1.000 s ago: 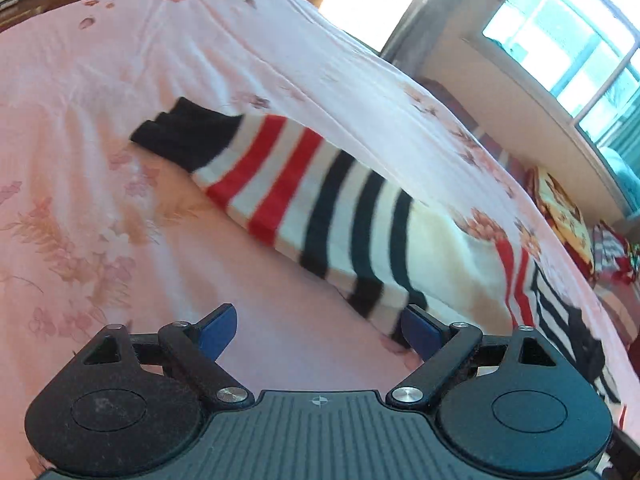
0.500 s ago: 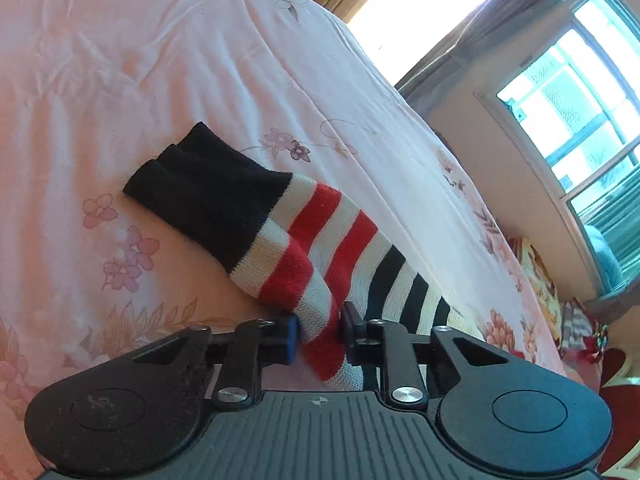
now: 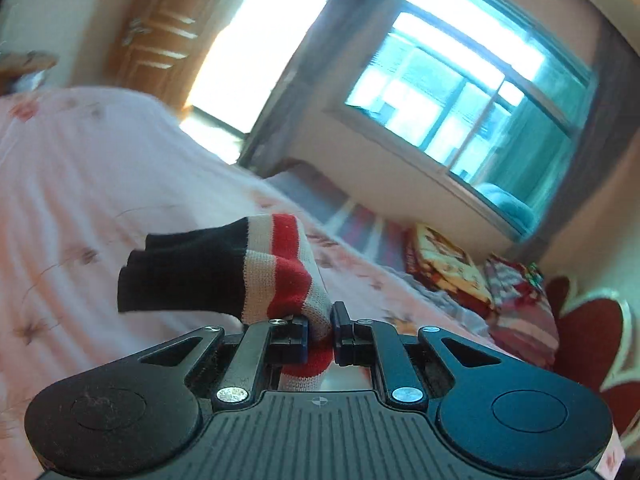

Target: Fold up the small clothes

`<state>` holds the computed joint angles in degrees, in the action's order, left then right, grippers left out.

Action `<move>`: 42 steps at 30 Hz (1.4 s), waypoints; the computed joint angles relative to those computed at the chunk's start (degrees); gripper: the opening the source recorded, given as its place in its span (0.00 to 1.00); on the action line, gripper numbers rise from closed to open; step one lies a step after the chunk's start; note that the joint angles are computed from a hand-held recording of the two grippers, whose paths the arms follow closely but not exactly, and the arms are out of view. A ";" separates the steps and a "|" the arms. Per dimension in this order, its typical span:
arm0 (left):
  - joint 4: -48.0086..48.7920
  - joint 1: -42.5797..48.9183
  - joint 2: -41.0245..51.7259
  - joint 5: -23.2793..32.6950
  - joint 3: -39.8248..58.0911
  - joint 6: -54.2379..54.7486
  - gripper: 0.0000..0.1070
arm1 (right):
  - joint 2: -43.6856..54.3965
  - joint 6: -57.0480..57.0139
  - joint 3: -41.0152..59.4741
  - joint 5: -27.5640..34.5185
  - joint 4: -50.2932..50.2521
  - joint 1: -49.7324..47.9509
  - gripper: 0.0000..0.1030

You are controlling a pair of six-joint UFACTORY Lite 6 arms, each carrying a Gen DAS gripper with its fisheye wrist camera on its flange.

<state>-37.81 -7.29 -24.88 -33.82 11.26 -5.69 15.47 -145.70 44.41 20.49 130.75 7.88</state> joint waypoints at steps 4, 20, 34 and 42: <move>-3.60 -17.20 18.09 -4.00 16.43 7.62 0.11 | -5.20 16.31 -2.28 5.83 -14.77 -8.73 0.72; -37.77 -41.56 38.91 1.78 42.75 46.07 0.82 | 1.09 45.64 9.25 23.77 -51.64 -39.15 0.80; -53.73 -28.32 36.89 0.32 30.18 45.66 0.82 | -5.22 25.31 0.99 -0.08 -26.22 -7.11 0.60; -47.78 -28.69 41.17 3.43 32.79 39.35 0.82 | -6.85 36.45 3.17 11.40 -38.05 -23.79 0.13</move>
<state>-85.59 -35.98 16.29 -30.39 44.05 33.66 8.62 -109.26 47.57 31.88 92.70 -15.91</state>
